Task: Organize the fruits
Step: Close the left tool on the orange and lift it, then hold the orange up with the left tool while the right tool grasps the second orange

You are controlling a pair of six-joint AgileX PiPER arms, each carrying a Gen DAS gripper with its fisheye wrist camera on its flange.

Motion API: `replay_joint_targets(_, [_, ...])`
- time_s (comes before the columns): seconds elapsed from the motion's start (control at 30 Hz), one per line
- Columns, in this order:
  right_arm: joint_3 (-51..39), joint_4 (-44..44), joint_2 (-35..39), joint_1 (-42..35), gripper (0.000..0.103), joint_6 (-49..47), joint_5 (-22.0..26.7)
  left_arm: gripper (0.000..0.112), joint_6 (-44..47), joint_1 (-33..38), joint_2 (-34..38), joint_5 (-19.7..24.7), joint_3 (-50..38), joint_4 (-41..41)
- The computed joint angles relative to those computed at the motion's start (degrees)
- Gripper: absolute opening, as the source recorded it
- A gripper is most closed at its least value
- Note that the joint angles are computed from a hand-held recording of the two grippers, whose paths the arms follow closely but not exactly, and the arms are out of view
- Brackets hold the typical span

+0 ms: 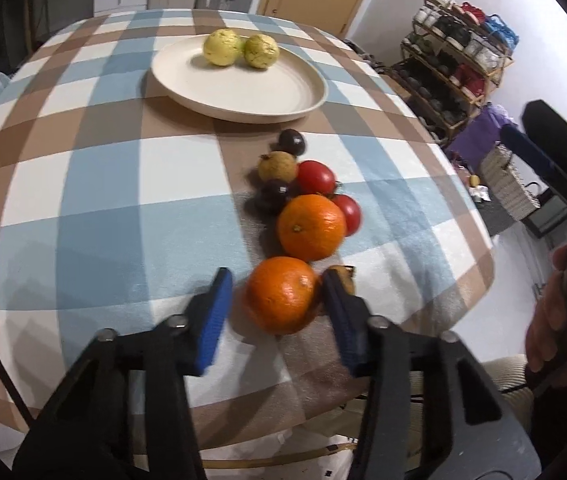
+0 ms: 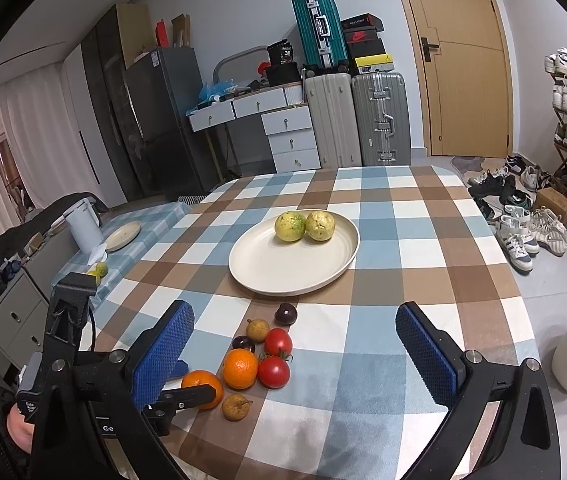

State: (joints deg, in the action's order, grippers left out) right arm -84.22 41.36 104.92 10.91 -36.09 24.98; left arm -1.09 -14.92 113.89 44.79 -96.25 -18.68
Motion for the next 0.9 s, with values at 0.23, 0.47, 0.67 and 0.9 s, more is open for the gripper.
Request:
replay_joint_targets(0.23, [-0.1, -0.7, 0.2, 0.1, 0.103, 0.7, 0.1, 0.037, -0.4, -0.6, -0.3, -0.5, 0.4, 0.8])
replay_joint_targets(0.47, [0.0, -1.0, 0.6, 0.1, 0.103, 0.9, 0.4, 0.037, -0.2, 1.3, -1.6, -1.6, 1.9, -1.8])
replay_joint_targets(0.67, [-0.2, 2.7, 1.2, -0.1, 0.103, -3.3, 2.2, 0.037, 1.1, 3.1, -4.3, -4.0, 4.2, -3.9])
replay_joint_targets(0.9, [-2.3, -1.4, 3.0, 1.2, 0.103, -1.1, 4.4, 0.037, 2.2, 5.9, -8.5, -6.6, 6.8, -5.1])
